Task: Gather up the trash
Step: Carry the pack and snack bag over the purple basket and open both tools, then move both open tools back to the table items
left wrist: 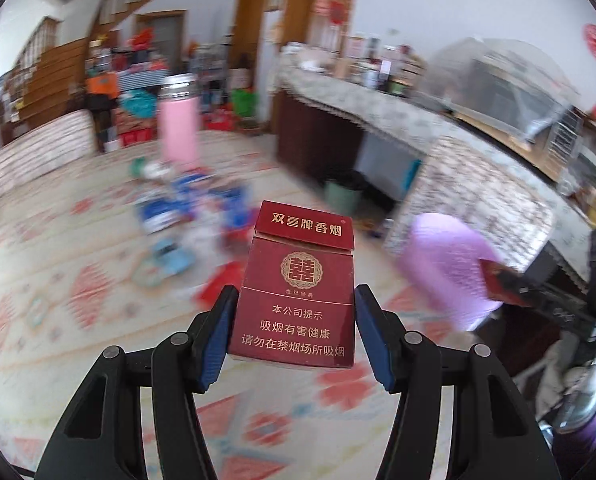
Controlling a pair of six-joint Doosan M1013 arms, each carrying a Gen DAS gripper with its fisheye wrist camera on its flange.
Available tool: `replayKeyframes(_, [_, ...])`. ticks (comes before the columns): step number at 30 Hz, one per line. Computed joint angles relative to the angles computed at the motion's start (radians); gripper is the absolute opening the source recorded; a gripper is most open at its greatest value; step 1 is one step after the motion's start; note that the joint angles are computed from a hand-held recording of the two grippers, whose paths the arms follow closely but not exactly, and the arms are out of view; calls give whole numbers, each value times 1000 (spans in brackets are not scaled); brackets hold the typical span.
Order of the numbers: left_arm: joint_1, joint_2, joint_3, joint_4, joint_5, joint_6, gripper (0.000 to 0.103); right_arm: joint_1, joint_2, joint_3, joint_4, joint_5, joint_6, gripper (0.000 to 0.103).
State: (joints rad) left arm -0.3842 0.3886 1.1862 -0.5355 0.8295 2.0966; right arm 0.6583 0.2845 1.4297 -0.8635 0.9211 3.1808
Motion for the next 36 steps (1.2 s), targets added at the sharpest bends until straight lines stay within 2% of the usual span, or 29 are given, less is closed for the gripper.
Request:
replayKeyframes(4, [-55, 45, -78, -51, 84, 21, 58, -18, -36, 50, -22, 27, 51, 53])
replayKeyframes(7, [-91, 77, -128, -71, 117, 22, 58, -33, -53, 71, -29, 45, 68, 53])
replayKeyframes(12, [-139, 165, -266, -102, 219, -35, 58, -69, -70, 101, -21, 29, 81, 53])
replayKeyframes(16, [-168, 194, -308, -88, 202, -39, 60, -89, -65, 98, -14, 21, 58, 57])
replayKeyframes(18, [-178, 206, -329, -64, 212, -52, 68, -95, -60, 96, -17, 24, 51, 59])
replayKeyframes(19, [-179, 209, -334, -60, 213, -56, 68, -98, -60, 96, -17, 17, 51, 60])
replayKeyframes(25, [-156, 163, -266, -44, 190, -46, 72, -89, -59, 97, -44, 7, 58, 70])
replayKeyframes(30, [-98, 111, -181, -4, 145, -69, 73, -76, -55, 93, -30, -19, 43, 71])
replayKeyframes(32, [-79, 93, -150, 45, 102, -93, 74, -68, -52, 88, -29, -22, 36, 71])
replayKeyframes(36, [-35, 81, -116, 196, 28, -223, 75, -54, -38, 68, -22, -31, 13, 74])
